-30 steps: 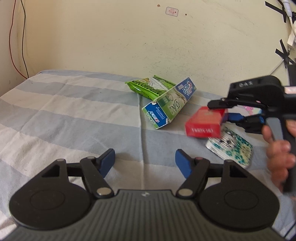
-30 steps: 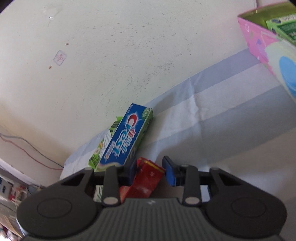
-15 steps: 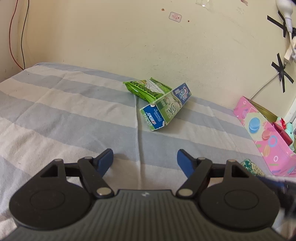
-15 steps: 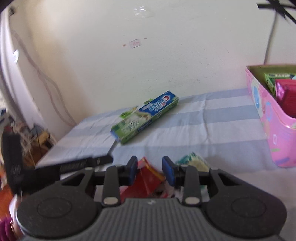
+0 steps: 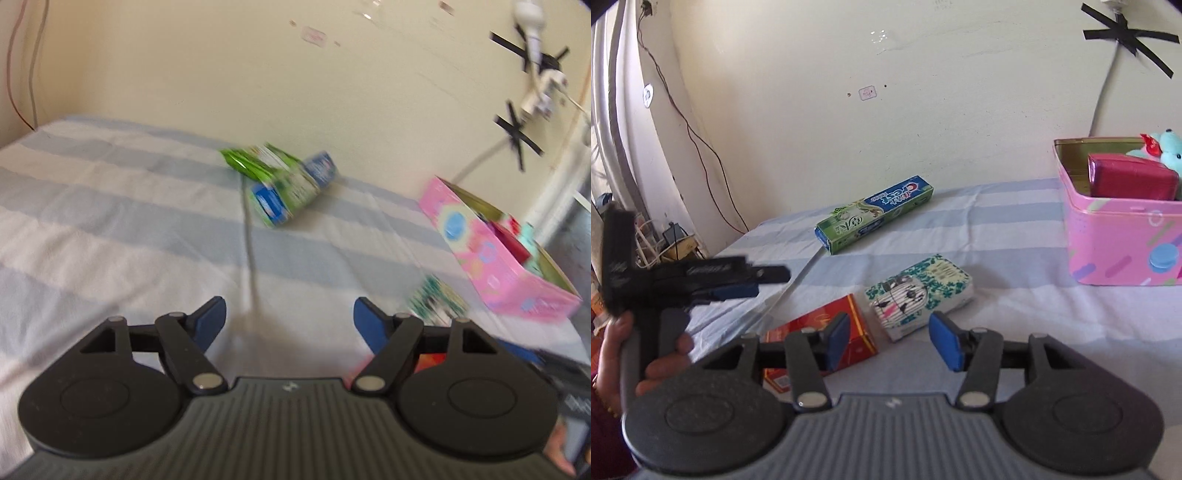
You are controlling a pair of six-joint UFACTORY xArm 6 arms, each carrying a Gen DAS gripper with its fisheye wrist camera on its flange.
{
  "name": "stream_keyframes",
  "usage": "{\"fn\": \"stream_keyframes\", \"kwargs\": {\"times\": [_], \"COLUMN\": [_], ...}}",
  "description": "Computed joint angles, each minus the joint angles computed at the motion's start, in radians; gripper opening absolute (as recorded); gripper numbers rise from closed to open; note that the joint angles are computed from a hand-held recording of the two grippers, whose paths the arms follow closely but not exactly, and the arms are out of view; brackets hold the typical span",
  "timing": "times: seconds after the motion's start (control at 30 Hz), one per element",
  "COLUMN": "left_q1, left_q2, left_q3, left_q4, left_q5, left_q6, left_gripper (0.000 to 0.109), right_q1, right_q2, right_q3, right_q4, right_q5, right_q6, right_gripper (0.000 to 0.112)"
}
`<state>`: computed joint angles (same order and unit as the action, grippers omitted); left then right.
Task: Organize objects
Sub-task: 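Move the right gripper to the red box and grasp it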
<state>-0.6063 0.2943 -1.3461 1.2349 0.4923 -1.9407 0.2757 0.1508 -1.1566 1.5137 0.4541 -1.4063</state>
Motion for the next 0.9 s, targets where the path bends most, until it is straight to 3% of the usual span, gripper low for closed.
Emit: {"fn": "stream_keyframes", "kwargs": {"times": [0.1, 0.3, 0.43, 0.53, 0.7, 0.83, 0.9], "left_q1": [-0.027, -0.038, -0.059, -0.044, -0.008, 0.000, 0.000], "left_q2": [-0.015, 0.041, 0.083, 0.074, 0.042, 0.031, 0.034], "left_q3": [0.022, -0.014, -0.071, -0.058, -0.013, 0.000, -0.004], "left_q4": [0.001, -0.120, -0.077, -0.039, -0.038, -0.079, -0.104], "left_q5": [-0.036, -0.115, -0.055, -0.079, -0.162, -0.161, -0.157], "left_q6": [-0.004, 0.079, 0.069, 0.016, 0.004, 0.052, 0.082], "left_gripper": [0.077, 0.076, 0.073, 0.067, 0.063, 0.064, 0.065], "right_q1": [-0.011, -0.023, -0.016, -0.022, -0.014, -0.022, 0.005], "right_q2": [0.014, 0.060, 0.120, 0.137, 0.074, 0.018, -0.006], "right_q3": [-0.007, -0.060, -0.125, -0.150, -0.084, -0.031, -0.003], "right_q4": [-0.031, -0.118, -0.190, -0.209, -0.236, -0.235, -0.231], "right_q5": [0.041, 0.136, 0.187, 0.227, 0.221, 0.259, 0.195], "right_q6": [0.036, 0.133, 0.217, 0.252, 0.197, 0.108, 0.019], "right_gripper": [0.049, 0.049, 0.051, 0.041, 0.038, 0.038, 0.054]}}
